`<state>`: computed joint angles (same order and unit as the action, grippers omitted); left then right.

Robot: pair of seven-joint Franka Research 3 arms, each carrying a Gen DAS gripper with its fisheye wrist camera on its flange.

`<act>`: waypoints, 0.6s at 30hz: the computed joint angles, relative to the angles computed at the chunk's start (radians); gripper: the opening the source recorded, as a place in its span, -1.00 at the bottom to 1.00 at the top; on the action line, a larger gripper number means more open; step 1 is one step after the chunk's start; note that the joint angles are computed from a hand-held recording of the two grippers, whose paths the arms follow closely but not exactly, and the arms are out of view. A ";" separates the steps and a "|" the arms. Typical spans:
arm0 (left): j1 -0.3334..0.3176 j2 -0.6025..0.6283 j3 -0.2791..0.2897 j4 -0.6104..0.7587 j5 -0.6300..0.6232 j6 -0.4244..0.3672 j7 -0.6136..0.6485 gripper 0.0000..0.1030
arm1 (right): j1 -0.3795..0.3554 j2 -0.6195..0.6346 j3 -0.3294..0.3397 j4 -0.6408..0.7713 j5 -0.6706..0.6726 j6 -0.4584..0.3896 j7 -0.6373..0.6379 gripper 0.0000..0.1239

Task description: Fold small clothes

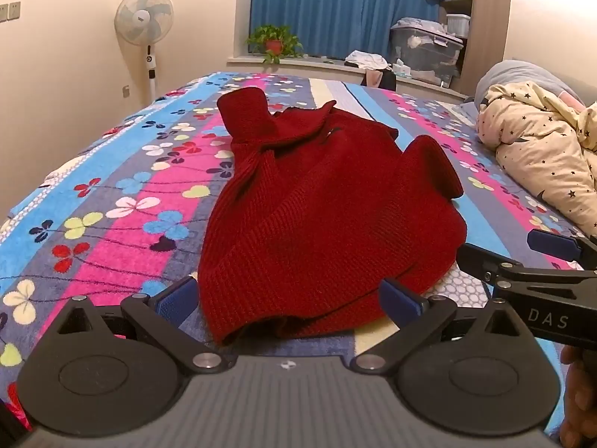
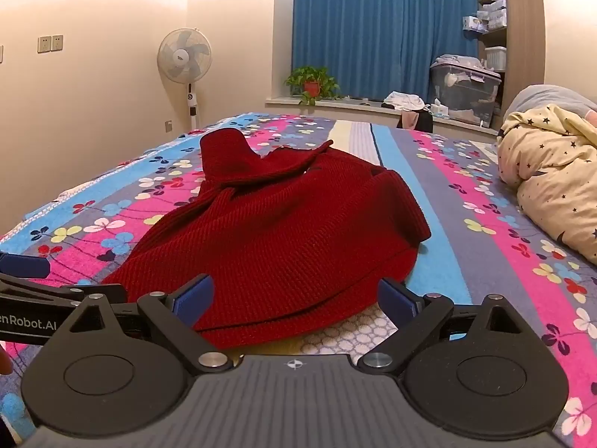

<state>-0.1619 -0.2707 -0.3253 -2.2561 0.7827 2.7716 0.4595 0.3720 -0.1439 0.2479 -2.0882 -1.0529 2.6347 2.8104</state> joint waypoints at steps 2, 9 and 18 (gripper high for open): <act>-0.002 -0.002 0.002 -0.002 -0.004 -0.001 0.003 0.99 | 0.000 -0.001 0.000 -0.002 -0.003 0.001 0.001 0.53; 0.001 -0.003 0.004 -0.013 0.000 0.007 -0.001 0.99 | 0.001 0.003 -0.001 0.001 -0.005 -0.002 0.000 0.53; 0.014 0.000 -0.004 -0.014 0.026 0.021 -0.027 0.99 | 0.002 0.004 -0.001 0.004 -0.008 0.000 0.006 0.53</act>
